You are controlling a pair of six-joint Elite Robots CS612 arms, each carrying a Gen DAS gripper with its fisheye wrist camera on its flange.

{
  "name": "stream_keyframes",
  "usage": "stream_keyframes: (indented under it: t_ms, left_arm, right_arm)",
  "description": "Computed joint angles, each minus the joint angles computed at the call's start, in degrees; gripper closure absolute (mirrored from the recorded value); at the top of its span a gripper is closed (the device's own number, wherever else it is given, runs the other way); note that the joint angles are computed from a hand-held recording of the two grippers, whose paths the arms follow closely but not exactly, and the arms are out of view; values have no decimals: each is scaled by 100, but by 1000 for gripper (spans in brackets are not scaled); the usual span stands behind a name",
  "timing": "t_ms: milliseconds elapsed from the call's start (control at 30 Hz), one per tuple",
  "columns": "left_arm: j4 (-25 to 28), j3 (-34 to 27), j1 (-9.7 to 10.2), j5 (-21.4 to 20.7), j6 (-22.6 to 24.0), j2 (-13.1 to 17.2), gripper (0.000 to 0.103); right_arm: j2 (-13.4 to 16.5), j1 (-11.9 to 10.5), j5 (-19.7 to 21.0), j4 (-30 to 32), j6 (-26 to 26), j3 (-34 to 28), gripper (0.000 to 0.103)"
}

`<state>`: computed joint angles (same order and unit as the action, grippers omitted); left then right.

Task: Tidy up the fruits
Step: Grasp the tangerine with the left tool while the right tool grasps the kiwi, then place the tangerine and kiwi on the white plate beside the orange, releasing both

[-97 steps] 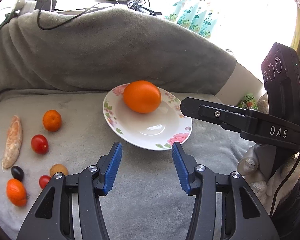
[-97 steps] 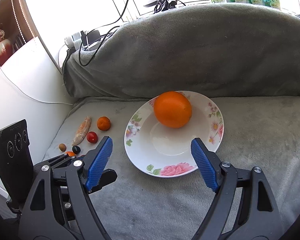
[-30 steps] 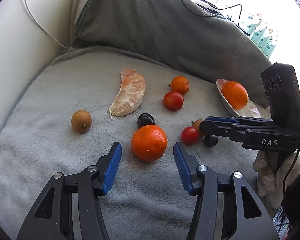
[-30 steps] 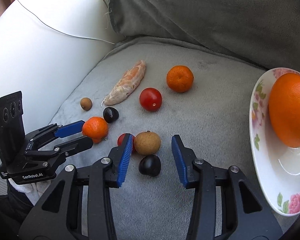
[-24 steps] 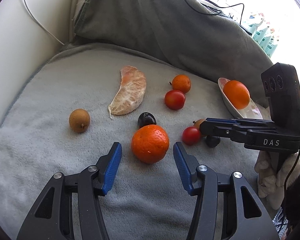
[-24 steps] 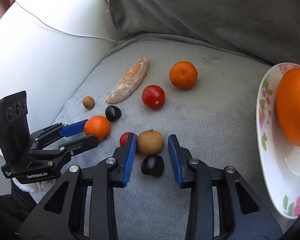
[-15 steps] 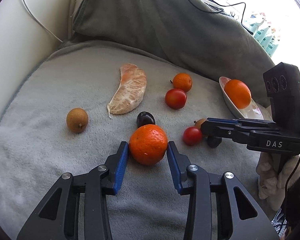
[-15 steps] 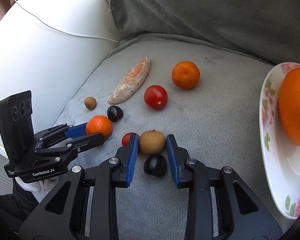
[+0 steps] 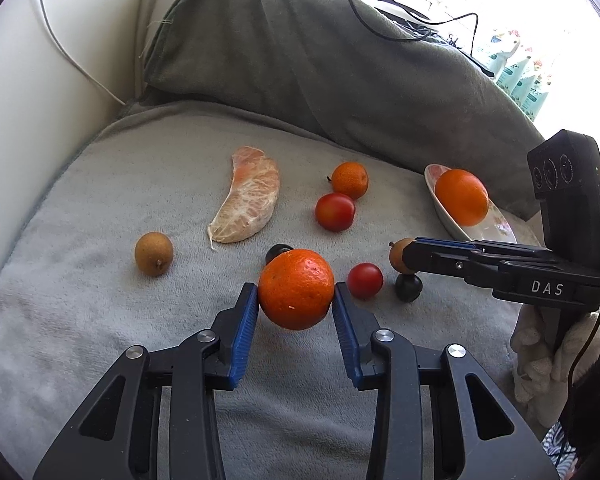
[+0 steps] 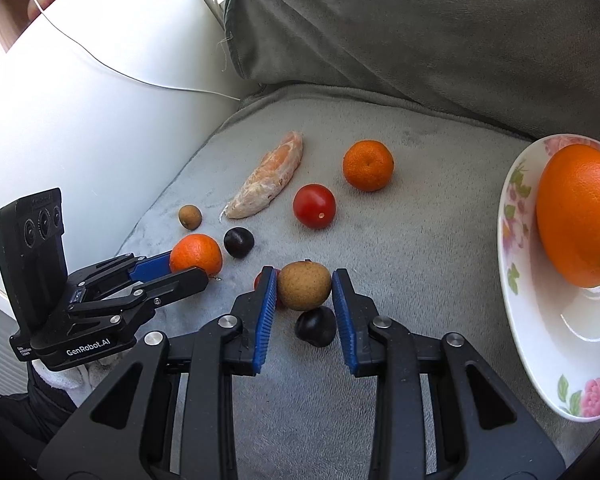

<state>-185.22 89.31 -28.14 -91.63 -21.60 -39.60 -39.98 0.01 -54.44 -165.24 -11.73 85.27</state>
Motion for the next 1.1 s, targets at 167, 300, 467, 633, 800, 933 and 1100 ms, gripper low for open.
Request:
stream_keyframes:
  t_ms: [167,300,467,633,800,933,1100]
  left_arm:
    - [-96,7,-42,-26,42,-28,67]
    - [-168,-7,-82,-62,86,-43,67]
    - [-225,-71,-134,-153,163,-36,67]
    - [-238,-177,-201,-251,236,-9,67]
    - [-222,-302,-277,-355,324,34,67]
    - [-152,-440,-328,-443,416,88,67]
    - [-80,-599,-398,-549,510,152,67]
  right_arm:
    - [-126,-60,-17,-286,64,196,73]
    - [-227,-132,-46,-592,193,373,73]
    - [-345,-230,-126,-929,334,571,73]
    - [-446,-349,-218,-1206,462,744,73]
    - [-527,-467,-336,-1427,561,888,73]
    - [-550,-552,-409,-1552,663,941,73]
    - [-561,-651,-532,-1701,770,1000,73]
